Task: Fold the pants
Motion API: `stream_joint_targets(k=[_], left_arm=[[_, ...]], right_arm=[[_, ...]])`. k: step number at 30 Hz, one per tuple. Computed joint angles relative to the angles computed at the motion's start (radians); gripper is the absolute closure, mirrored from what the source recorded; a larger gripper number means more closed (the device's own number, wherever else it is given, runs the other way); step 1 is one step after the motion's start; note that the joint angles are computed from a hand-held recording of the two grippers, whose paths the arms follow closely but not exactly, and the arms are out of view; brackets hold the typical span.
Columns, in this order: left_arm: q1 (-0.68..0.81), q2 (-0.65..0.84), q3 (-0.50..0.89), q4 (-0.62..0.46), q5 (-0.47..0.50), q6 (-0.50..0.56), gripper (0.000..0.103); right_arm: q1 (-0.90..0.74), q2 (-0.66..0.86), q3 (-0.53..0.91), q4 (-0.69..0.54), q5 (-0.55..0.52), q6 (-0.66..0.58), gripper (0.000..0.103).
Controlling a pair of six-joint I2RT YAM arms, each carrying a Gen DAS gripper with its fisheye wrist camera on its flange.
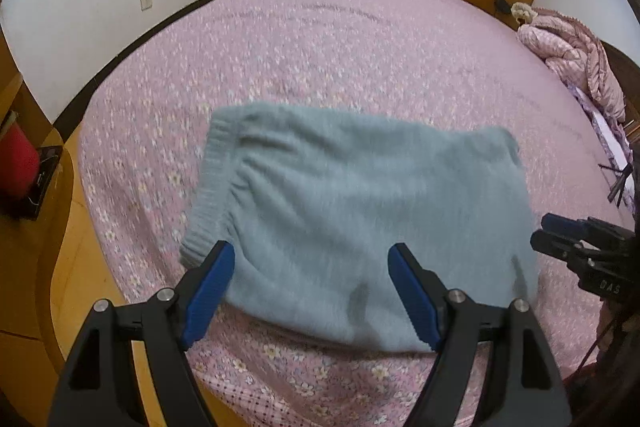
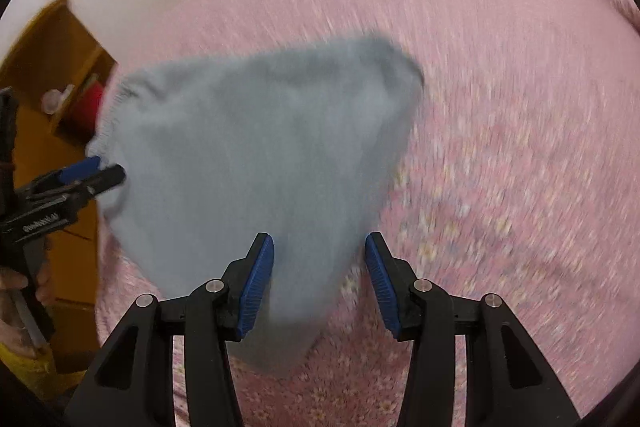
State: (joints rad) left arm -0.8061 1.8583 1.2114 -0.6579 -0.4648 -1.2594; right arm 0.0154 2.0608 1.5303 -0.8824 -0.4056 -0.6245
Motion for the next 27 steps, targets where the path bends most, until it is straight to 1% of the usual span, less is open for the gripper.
stream_joint_targets(k=[2, 3, 5, 7, 9, 11, 13, 15, 19, 20, 22, 23, 24, 25, 27], left_arm=[[-0.001, 0.022, -0.002, 0.002, 0.023, -0.024, 0.021], [0.006, 0.033, -0.013, 0.017, 0.037, -0.032, 0.021], [0.016, 0.049, -0.035, 0.046, 0.059, -0.048, 0.020], [0.014, 0.037, -0.078, 0.104, 0.054, -0.063, 0.019], [0.015, 0.029, -0.092, 0.119, 0.055, -0.070, 0.019], [0.014, 0.030, -0.087, 0.108, 0.057, -0.075, 0.019], [0.007, 0.040, -0.061, 0.075, 0.050, -0.083, 0.019], [0.000, 0.049, -0.035, 0.040, 0.046, -0.089, 0.019], [-0.025, 0.059, -0.002, -0.007, 0.041, -0.112, 0.018], [-0.032, 0.057, -0.001, -0.011, 0.039, -0.121, 0.018], [-0.048, 0.052, 0.002, -0.023, 0.035, -0.139, 0.018], [-0.053, 0.049, 0.001, -0.025, 0.033, -0.145, 0.018], [-0.058, 0.044, -0.001, -0.028, 0.031, -0.151, 0.018], [-0.061, 0.042, -0.001, -0.032, 0.029, -0.154, 0.018], [-0.071, 0.038, 0.002, -0.048, 0.023, -0.168, 0.018]], right_arm=[[-0.003, 0.027, 0.009, -0.007, -0.013, 0.010, 0.051], [-0.008, 0.034, 0.018, -0.015, -0.034, 0.009, 0.047], [-0.014, 0.053, 0.040, -0.039, -0.059, 0.006, 0.043], [-0.025, 0.077, 0.066, -0.072, -0.108, -0.006, 0.030], [-0.042, 0.099, 0.092, -0.105, -0.145, -0.025, 0.024], [-0.048, 0.102, 0.095, -0.115, -0.154, -0.034, 0.022], [-0.047, 0.114, 0.107, -0.139, -0.172, -0.046, 0.012], [-0.055, 0.115, 0.108, -0.171, -0.204, -0.063, 0.005], [-0.077, 0.145, 0.151, -0.219, -0.252, -0.063, 0.005], [-0.086, 0.148, 0.152, -0.222, -0.266, -0.055, 0.006], [-0.099, 0.133, 0.127, -0.196, -0.266, -0.037, 0.017], [-0.106, 0.122, 0.110, -0.180, -0.264, -0.031, 0.020], [-0.114, 0.120, 0.110, -0.177, -0.264, -0.030, 0.030], [-0.119, 0.114, 0.104, -0.165, -0.264, -0.021, 0.048], [-0.127, 0.115, 0.108, -0.156, -0.255, -0.007, 0.069]])
